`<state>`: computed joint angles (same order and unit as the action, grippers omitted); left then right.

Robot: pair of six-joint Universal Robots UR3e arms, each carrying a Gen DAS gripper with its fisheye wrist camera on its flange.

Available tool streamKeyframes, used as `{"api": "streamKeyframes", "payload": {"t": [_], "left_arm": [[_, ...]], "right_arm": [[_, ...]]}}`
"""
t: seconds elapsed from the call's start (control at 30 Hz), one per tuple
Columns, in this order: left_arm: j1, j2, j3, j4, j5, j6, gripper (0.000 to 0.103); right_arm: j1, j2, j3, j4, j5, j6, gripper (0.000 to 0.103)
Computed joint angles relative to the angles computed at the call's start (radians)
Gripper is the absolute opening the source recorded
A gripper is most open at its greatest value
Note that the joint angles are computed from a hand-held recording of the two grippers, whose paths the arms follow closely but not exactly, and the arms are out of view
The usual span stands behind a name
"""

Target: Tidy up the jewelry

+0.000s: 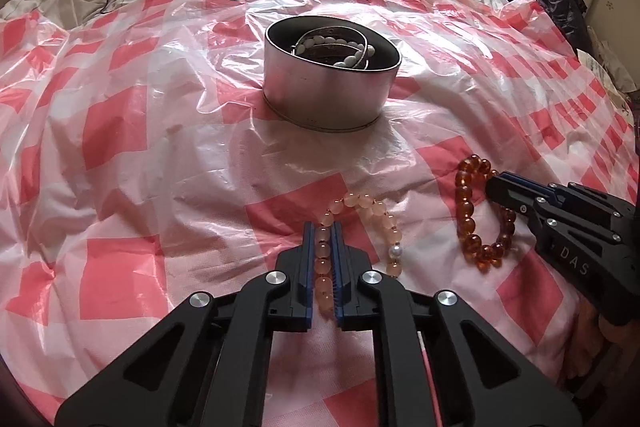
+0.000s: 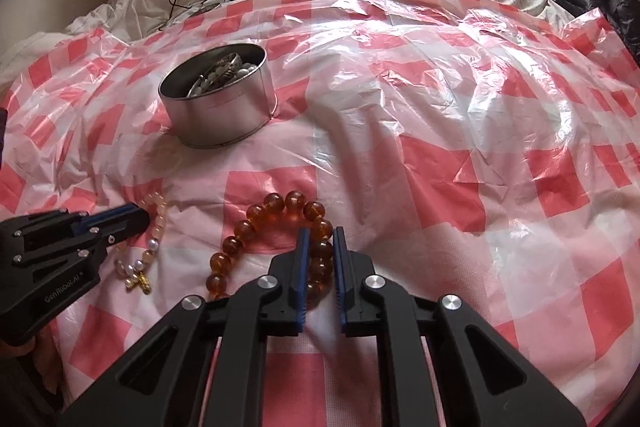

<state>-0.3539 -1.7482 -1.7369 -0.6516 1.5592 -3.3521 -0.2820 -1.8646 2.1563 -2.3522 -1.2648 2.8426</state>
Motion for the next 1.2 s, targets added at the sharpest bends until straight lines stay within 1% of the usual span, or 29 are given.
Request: {"api": "streamKeyframes", "payload": {"t": [0.07, 0.17, 0.2, 0.27, 0.33, 0.4, 0.47, 0.5, 0.53, 0.57, 0.63, 0.7, 0.77, 0.8, 0.87, 0.9, 0.93, 1.0, 1.03, 1.1, 1.2], "left_arm": [[-0.003, 0.005, -0.002, 0.006, 0.004, -0.002, 0.007], [0.002, 0.017, -0.012, 0.027, 0.012, -0.020, 0.007], [0.005, 0.020, -0.013, 0.033, 0.017, -0.025, 0.007], [0.012, 0.024, -0.018, 0.039, 0.024, -0.035, 0.007], [0.019, 0.024, -0.020, 0.033, 0.023, -0.035, 0.007], [0.019, 0.017, -0.014, 0.019, 0.023, -0.030, 0.007], [0.011, 0.007, -0.002, 0.003, 0.035, -0.020, 0.007], [0.008, 0.004, 0.004, -0.003, 0.041, -0.017, 0.007], [0.005, 0.001, 0.009, -0.006, 0.046, -0.017, 0.008], [0.005, 0.000, 0.008, -0.006, 0.046, -0.019, 0.008], [0.011, -0.001, 0.006, -0.006, 0.039, -0.023, 0.008], [0.015, -0.001, 0.004, -0.006, 0.035, -0.026, 0.010], [0.017, -0.001, 0.003, -0.005, 0.034, -0.029, 0.011], [0.017, -0.002, 0.003, -0.004, 0.033, -0.030, 0.012], [0.013, -0.009, 0.007, -0.006, 0.036, -0.029, 0.012], [0.011, -0.012, 0.009, -0.007, 0.040, -0.028, 0.012], [0.010, -0.012, 0.009, -0.006, 0.041, -0.027, 0.012], [0.018, -0.006, 0.000, 0.001, 0.022, -0.026, 0.012], [0.028, 0.003, -0.012, 0.011, 0.000, -0.027, 0.007], [0.056, 0.026, -0.042, 0.035, -0.064, -0.037, 0.007], [0.067, 0.050, -0.065, 0.078, -0.094, -0.054, 0.007]], "right_arm": [[-0.066, -0.039, 0.009, 0.041, 0.105, -0.003, 0.012], [-0.209, -0.116, 0.026, 0.160, 0.359, -0.063, 0.012], [-0.235, -0.125, 0.025, 0.193, 0.423, -0.084, 0.012], [-0.226, -0.089, 0.000, 0.199, 0.468, -0.073, 0.012], [-0.179, -0.005, -0.054, 0.191, 0.443, -0.038, 0.012], [-0.125, 0.070, -0.104, 0.178, 0.385, -0.004, 0.013], [-0.073, 0.096, -0.119, 0.124, 0.285, 0.038, 0.029], [-0.061, 0.100, -0.118, 0.102, 0.263, 0.046, 0.045], [-0.054, 0.094, -0.107, 0.072, 0.246, 0.052, 0.053], [-0.041, 0.091, -0.100, 0.044, 0.220, 0.051, 0.053], [-0.011, 0.105, -0.104, 0.021, 0.170, 0.032, 0.053], [0.041, 0.127, -0.114, -0.012, 0.087, 0.030, 0.053], [0.074, 0.146, -0.122, -0.022, 0.031, 0.012, 0.053], [0.087, 0.152, -0.122, -0.029, 0.009, 0.006, 0.048], [0.102, 0.153, -0.117, -0.035, -0.019, -0.013, 0.033], [0.123, 0.164, -0.125, -0.031, -0.060, -0.018, 0.013], [0.131, 0.162, -0.117, -0.033, -0.075, -0.028, 0.013], [0.110, 0.140, -0.104, -0.019, -0.037, -0.043, 0.013], [0.093, 0.131, -0.100, -0.006, -0.007, -0.043, 0.013], [0.037, 0.106, -0.092, 0.022, 0.077, -0.039, 0.012], [-0.055, 0.057, -0.073, 0.059, 0.213, -0.029, 0.013]]}}
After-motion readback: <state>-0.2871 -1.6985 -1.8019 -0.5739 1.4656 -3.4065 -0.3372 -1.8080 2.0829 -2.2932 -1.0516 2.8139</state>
